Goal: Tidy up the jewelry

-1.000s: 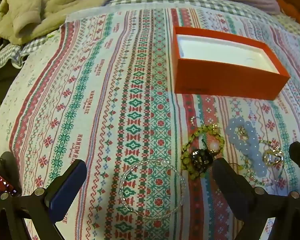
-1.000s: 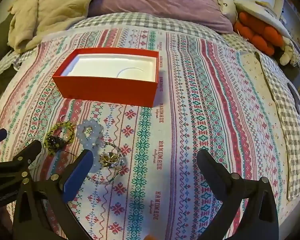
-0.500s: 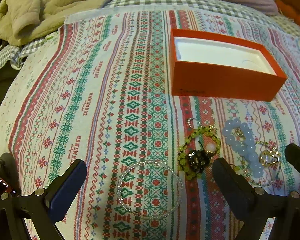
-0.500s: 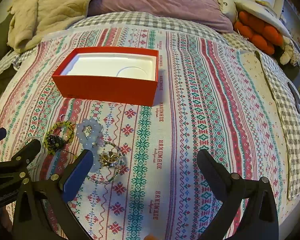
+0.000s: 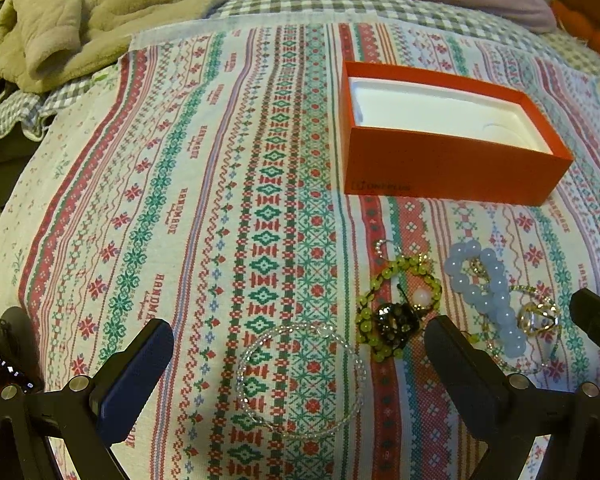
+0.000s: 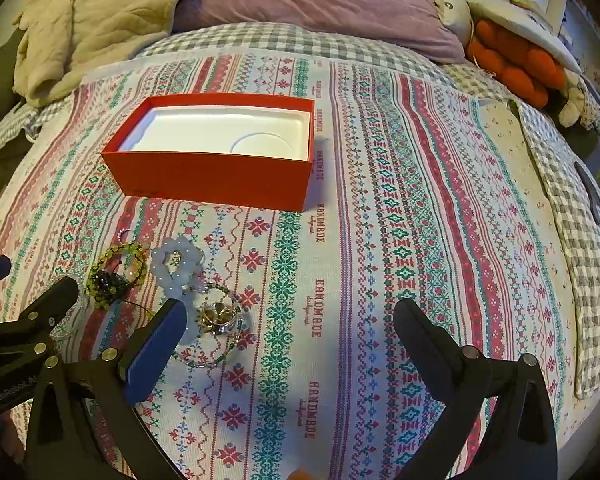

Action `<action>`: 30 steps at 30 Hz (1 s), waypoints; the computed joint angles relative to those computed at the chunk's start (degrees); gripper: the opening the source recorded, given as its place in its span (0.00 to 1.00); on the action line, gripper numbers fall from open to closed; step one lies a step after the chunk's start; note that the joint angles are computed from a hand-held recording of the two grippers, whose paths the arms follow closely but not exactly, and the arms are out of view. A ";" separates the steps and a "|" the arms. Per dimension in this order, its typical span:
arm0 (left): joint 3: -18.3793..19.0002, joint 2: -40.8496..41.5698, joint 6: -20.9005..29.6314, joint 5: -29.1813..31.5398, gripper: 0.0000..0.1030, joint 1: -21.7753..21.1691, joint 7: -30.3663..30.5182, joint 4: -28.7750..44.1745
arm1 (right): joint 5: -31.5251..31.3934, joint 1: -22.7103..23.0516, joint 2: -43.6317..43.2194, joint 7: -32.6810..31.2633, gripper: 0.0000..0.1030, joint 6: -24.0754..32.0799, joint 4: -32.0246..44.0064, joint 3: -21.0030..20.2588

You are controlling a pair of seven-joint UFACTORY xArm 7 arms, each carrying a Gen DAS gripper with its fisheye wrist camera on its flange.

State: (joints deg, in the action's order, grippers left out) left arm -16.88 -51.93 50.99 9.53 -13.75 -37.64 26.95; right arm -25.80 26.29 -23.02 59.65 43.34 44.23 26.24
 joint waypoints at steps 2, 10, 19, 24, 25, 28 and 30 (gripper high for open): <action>0.21 -0.05 0.05 -0.02 1.00 -0.06 0.16 0.05 | -0.08 -0.06 -0.03 0.11 1.00 0.08 0.00 0.01; 1.86 0.86 0.12 -1.22 1.00 -0.55 2.32 0.95 | 4.03 0.87 -0.46 -2.15 1.00 -1.12 -0.34 -2.07; 6.82 5.43 1.43 -5.08 1.00 -1.73 12.33 4.85 | 10.61 1.23 -1.13 -10.87 1.00 -4.33 0.14 -6.03; 12.28 7.63 0.51 -12.13 0.94 -2.26 18.24 5.84 | 18.78 2.46 1.51 -18.79 1.00 -3.42 1.77 -9.06; 13.05 8.21 0.33 -13.50 0.91 -2.12 19.23 6.06 | 20.15 2.54 2.27 -20.06 1.00 -2.86 2.33 -9.43; 14.55 9.73 1.00 -16.81 0.84 -1.48 21.86 6.91 | 25.51 3.44 5.15 -25.13 0.95 -3.10 3.83 -11.08; 15.24 10.27 1.82 -18.60 0.81 -1.34 23.90 7.22 | 28.38 3.64 6.89 -27.46 0.79 -2.51 4.98 -11.59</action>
State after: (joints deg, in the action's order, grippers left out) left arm -1.64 -41.66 52.81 -9.06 -15.09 -13.74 34.17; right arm 2.58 29.93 -16.14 32.19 40.83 49.22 14.65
